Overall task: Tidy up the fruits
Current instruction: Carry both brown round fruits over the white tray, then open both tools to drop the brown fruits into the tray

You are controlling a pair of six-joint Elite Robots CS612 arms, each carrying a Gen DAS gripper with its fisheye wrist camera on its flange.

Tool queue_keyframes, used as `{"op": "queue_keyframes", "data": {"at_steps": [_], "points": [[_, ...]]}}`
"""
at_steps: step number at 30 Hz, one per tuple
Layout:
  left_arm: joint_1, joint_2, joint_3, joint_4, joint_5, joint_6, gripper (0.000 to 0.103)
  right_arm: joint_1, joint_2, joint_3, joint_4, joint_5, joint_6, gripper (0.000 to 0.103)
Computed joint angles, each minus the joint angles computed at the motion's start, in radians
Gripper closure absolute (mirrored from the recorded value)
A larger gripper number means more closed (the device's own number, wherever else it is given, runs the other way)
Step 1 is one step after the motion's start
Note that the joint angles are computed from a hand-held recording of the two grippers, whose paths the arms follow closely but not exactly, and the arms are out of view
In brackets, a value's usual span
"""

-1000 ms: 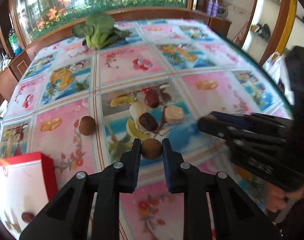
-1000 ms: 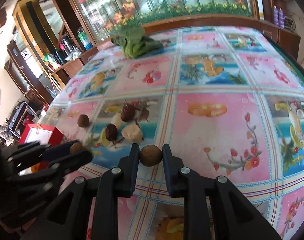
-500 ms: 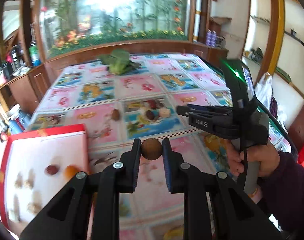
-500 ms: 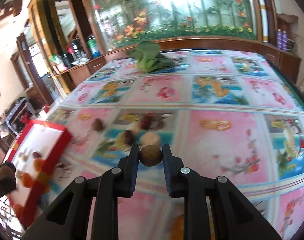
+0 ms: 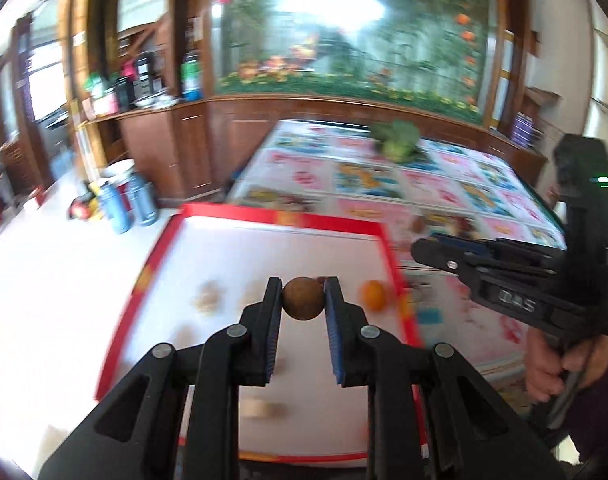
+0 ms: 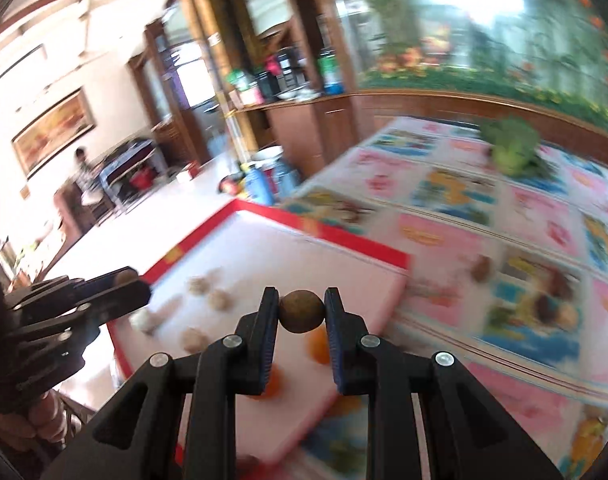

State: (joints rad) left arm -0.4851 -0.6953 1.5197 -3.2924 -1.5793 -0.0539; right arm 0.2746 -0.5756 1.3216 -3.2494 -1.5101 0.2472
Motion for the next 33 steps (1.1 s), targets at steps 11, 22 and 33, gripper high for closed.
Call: {"op": "queue_keyframes", "data": {"at_steps": [11,22,33], "points": [[0.040,0.043,-0.041,0.064,0.055,-0.060,0.080,0.044,0.083,-0.180,0.237,0.001,-0.053,0.082],[0.042,0.069,-0.077,0.182,0.046,-0.038,0.080,0.058,0.102,-0.219,0.356,-0.025,-0.054,0.081],[0.033,0.079,-0.107,0.252,0.100,0.015,0.080,0.062,0.106,-0.249,0.457,-0.034,-0.077,0.081]]}}
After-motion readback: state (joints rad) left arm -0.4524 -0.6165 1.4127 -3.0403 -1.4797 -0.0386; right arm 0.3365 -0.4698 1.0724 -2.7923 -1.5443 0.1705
